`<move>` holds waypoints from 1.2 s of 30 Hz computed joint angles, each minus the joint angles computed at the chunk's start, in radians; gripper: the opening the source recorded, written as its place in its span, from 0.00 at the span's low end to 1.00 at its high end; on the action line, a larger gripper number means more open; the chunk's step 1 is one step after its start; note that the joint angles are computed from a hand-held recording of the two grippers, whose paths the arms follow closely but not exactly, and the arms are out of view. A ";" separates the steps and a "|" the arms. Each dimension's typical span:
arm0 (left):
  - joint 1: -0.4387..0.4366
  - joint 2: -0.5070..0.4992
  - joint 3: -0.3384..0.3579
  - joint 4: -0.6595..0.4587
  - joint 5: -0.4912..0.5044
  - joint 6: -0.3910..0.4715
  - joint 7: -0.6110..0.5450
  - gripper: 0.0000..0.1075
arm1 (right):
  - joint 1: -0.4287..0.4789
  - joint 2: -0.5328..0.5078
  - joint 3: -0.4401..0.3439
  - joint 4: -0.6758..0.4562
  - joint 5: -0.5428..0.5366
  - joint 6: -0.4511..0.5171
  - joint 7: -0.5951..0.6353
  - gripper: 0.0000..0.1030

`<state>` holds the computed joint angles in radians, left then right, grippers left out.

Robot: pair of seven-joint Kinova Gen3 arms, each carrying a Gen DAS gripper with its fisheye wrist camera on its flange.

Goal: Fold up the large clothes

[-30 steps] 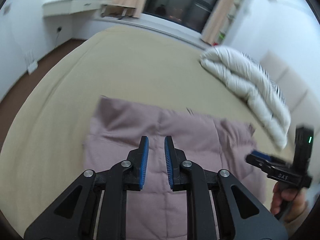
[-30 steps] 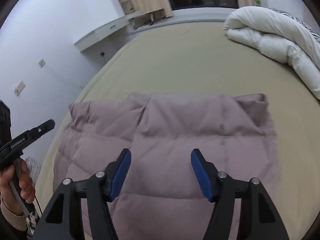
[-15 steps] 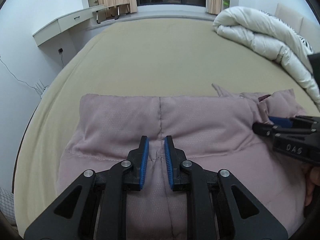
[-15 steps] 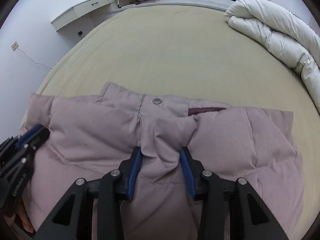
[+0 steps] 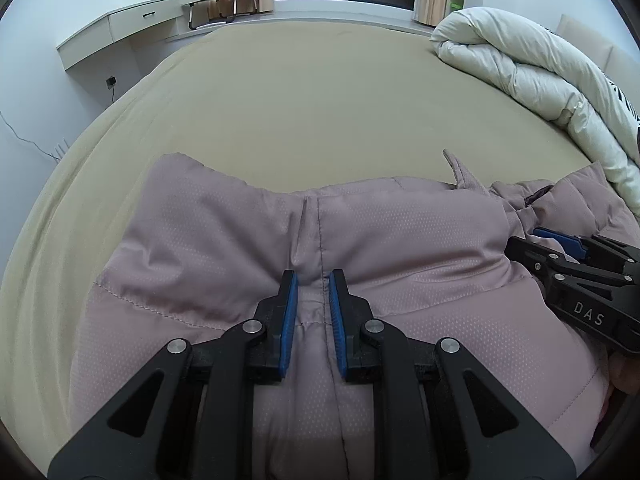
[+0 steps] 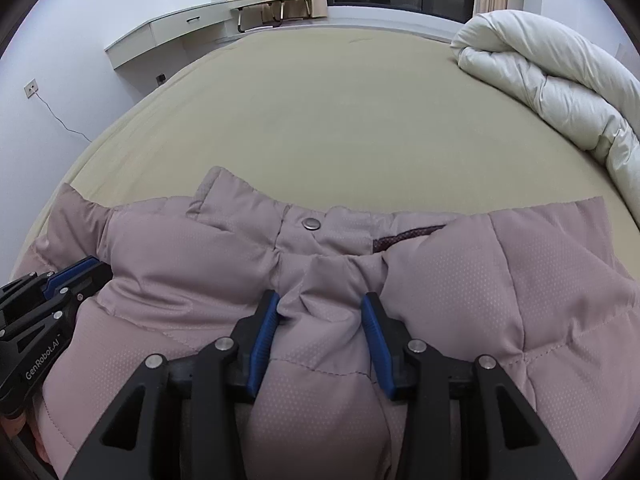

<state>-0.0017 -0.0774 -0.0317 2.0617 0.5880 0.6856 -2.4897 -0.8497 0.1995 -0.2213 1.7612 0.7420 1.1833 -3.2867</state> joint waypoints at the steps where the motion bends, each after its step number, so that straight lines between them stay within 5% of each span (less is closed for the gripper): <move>1: -0.002 0.002 -0.005 0.004 0.012 0.001 -0.014 0.15 | -0.003 0.001 0.000 0.001 0.005 0.001 -0.006 0.44; 15: -0.027 -0.022 -0.010 0.044 0.025 -0.019 -0.067 0.15 | -0.011 -0.001 -0.003 0.033 0.052 -0.011 -0.063 0.44; 21: -0.055 -0.065 -0.038 -0.051 -0.052 0.151 0.025 0.15 | 0.157 -0.079 -0.232 0.018 0.049 0.038 -0.090 0.55; 24: -0.018 -0.169 -0.104 -0.016 -0.013 0.166 -0.043 0.15 | 0.071 -0.163 -0.268 0.048 0.117 0.160 -0.198 0.60; 27: -0.014 -0.200 -0.064 0.028 -0.052 0.093 -0.073 0.15 | -0.049 -0.215 -0.183 0.070 0.060 0.251 -0.207 0.60; 31: -0.027 -0.102 -0.130 0.023 0.020 0.122 -0.102 0.18 | -0.097 -0.294 -0.079 0.210 -0.069 0.163 -0.297 0.60; 36: -0.017 -0.105 -0.107 0.072 0.041 0.041 -0.122 0.18 | 0.046 -0.282 -0.232 0.299 -0.021 0.082 -0.395 0.63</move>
<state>-0.0190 -0.1824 -0.1383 2.1335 0.6287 0.7261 -2.6120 -0.8041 -0.0824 -0.4529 2.0600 0.7210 1.2649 -3.6814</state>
